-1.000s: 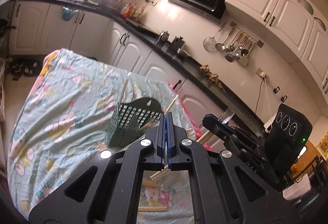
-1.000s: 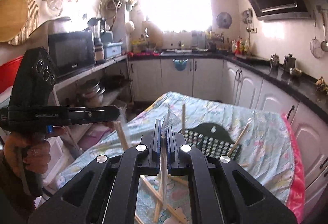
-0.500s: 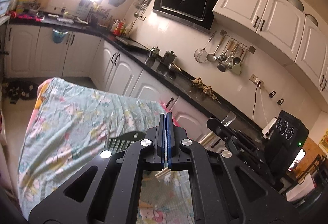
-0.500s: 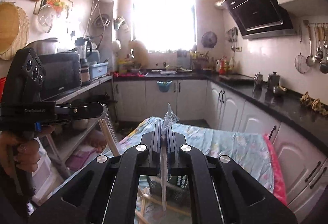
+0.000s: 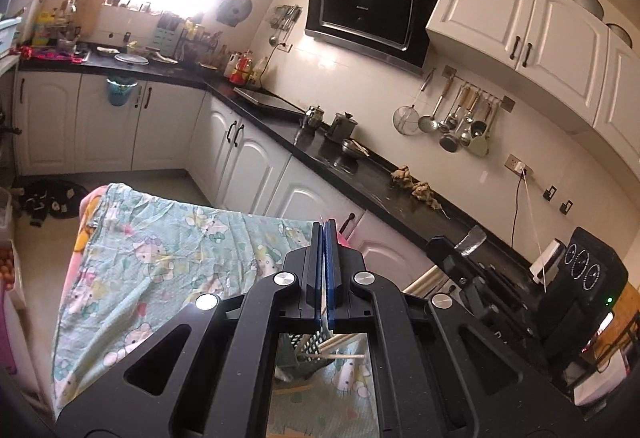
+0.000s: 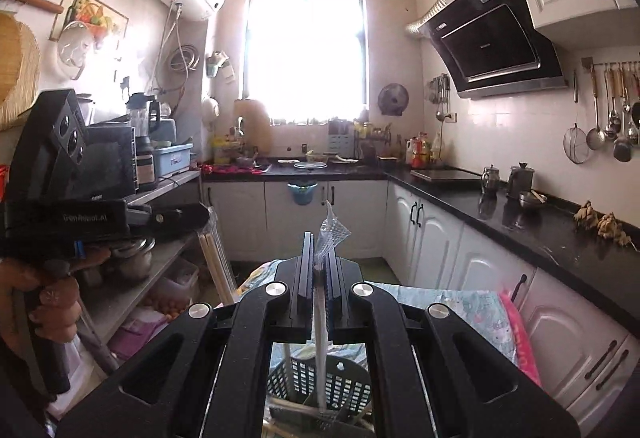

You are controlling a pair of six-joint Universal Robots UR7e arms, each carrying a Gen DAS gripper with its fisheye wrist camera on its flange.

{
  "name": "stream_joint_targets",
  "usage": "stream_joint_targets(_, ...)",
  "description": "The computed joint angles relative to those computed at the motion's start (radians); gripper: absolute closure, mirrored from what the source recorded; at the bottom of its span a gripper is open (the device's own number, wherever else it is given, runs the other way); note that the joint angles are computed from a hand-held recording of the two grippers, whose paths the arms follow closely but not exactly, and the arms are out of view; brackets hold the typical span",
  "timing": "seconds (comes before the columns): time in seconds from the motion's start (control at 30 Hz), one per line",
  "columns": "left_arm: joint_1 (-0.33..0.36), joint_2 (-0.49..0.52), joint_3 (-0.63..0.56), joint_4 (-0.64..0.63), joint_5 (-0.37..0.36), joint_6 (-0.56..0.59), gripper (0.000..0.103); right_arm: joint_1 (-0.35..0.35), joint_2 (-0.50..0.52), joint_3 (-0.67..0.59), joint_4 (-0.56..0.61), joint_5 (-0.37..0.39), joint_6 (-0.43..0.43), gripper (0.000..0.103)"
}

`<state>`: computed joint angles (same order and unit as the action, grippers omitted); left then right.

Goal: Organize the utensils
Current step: 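Lift both held chopsticks and carry them above the green basket, then lower the chopsticks into the basket and open both tools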

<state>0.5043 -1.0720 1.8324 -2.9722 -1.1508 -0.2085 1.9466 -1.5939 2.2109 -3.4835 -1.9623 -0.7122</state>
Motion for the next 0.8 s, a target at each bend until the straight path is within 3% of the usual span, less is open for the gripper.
stream_joint_targets(0.8, 0.096, 0.129, 0.003, -0.064, -0.087, -0.010, 0.103, -0.151, 0.115, -0.002, -0.024, 0.069, 0.012, 0.098)
